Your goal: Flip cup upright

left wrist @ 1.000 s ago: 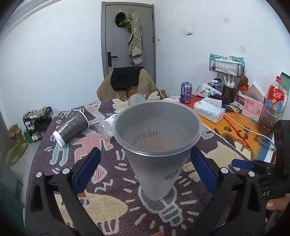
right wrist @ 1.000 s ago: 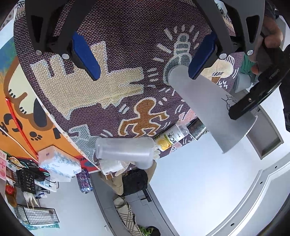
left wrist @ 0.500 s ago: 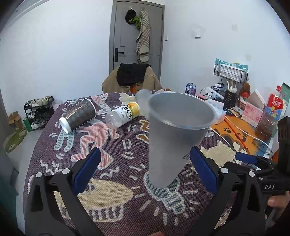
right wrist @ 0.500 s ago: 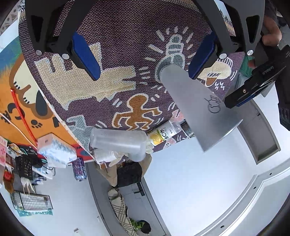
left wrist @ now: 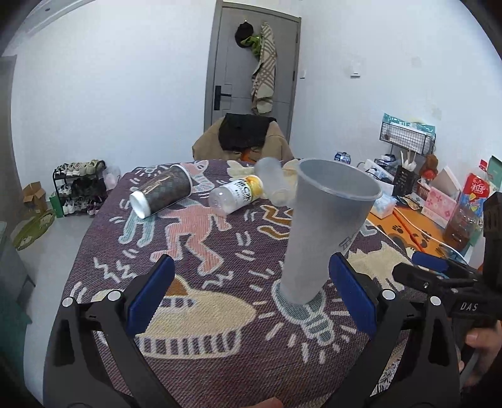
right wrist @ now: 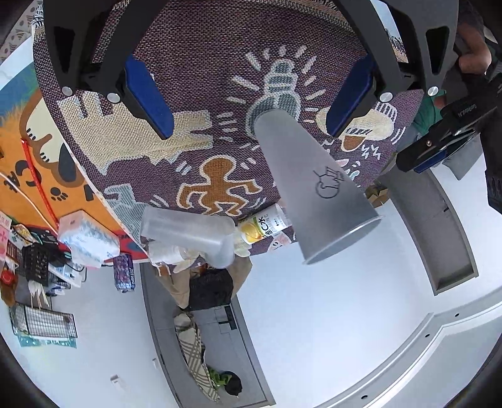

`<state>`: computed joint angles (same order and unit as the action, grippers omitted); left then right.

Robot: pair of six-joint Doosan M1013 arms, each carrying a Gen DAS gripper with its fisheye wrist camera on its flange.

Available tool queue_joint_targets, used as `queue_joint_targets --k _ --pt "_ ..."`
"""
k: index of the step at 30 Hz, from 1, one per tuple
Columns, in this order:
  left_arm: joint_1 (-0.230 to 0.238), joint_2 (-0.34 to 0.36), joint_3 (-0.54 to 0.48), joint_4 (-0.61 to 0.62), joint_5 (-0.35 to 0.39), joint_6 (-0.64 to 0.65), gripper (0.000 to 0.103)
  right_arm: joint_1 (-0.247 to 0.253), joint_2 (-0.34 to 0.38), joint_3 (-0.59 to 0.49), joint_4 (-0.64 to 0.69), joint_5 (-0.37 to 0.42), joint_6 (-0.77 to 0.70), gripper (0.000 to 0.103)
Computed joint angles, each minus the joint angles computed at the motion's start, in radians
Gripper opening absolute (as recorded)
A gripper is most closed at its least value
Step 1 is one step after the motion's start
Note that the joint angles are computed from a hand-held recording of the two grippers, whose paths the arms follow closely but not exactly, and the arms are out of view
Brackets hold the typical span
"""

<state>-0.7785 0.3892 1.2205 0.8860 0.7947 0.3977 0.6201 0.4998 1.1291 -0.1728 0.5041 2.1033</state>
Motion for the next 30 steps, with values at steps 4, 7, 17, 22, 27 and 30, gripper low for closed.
queue_joint_targets --k 4,7,17,22,27,30 --pt "-0.002 -0.023 0.035 0.023 -0.003 -0.033 0.098 0.013 -0.007 0.008 -0.066 -0.018 0.047 0.095" --pt "-0.002 -0.038 0.057 0.035 -0.005 -0.058 0.098 0.022 -0.018 0.022 -0.125 -0.044 0.096 0.095" --pt "-0.013 -0.073 0.105 0.099 0.006 -0.117 0.098 0.043 -0.028 0.027 -0.165 -0.038 0.100 0.095" --pt "-0.017 -0.075 0.104 0.102 0.026 -0.126 0.098 0.043 -0.034 0.031 -0.153 -0.043 0.077 0.095" --pt "-0.025 -0.075 0.101 0.130 0.054 -0.146 0.098 0.041 -0.030 0.022 -0.135 -0.044 0.052 0.095" --pt "-0.026 -0.075 0.101 0.137 0.063 -0.153 0.098 0.039 -0.024 0.015 -0.111 -0.040 0.027 0.095"
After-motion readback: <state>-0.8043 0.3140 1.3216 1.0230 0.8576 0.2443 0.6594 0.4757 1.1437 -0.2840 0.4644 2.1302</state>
